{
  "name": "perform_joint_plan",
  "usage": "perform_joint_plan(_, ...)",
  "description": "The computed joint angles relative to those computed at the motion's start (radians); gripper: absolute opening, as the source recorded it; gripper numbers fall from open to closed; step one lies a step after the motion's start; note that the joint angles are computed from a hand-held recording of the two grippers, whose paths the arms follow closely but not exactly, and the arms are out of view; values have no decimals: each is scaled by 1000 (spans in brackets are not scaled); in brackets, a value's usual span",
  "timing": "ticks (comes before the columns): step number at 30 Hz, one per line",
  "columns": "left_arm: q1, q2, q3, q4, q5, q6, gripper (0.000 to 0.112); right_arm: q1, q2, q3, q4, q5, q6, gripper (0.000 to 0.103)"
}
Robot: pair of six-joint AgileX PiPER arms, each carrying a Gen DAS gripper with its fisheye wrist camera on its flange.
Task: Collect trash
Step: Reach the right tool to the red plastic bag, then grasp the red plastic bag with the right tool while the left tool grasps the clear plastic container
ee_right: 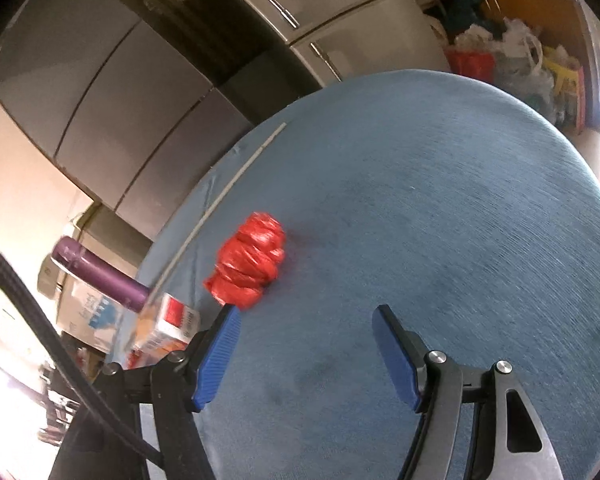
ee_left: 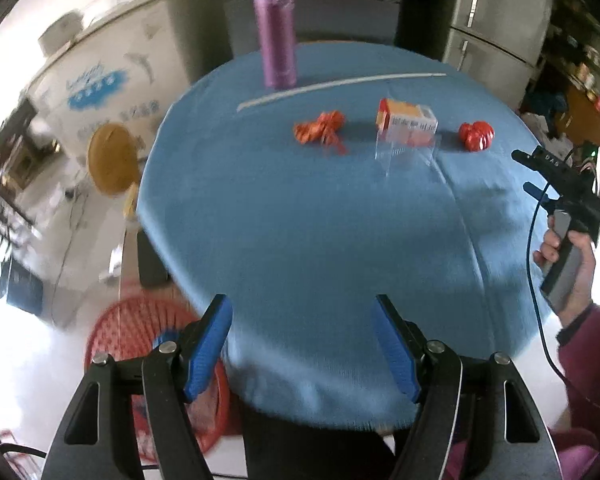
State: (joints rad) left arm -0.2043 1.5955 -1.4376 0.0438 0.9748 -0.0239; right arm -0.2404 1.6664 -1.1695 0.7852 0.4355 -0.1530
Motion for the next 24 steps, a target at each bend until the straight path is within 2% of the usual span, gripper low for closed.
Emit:
perform_joint_plan(4, -16, 123, -134, 4, -72, 69, 73, 9, 85, -177, -157, 125, 188, 72)
perform_joint_plan(7, -7, 217, -227, -82, -139, 193, 73, -2, 171, -309, -149, 230, 251, 72)
perform_joint_plan(12, 15, 373, -402, -281, -119, 412, 73, 25, 307, -524, -225, 355, 422, 72)
perform_joint_plan(13, 18, 406, -442, -317, -104, 452, 73, 33, 319, -542, -229, 363, 437, 72)
perform_joint_plan(15, 23, 462, -516, -382, -61, 516, 73, 73, 377, -656, -340, 423, 540, 72)
perform_joint_plan(20, 35, 621, -758, -497, 99, 594, 73, 150, 474, -845, -567, 517, 747, 72)
perform_joint_plan(22, 31, 699, -891, -514, 159, 593, 73, 169, 514, -920, -607, 561, 766, 66)
perform_joint_plan(24, 28, 770, -1014, -534, 220, 589, 75, 186, 536, -965, -658, 588, 763, 52)
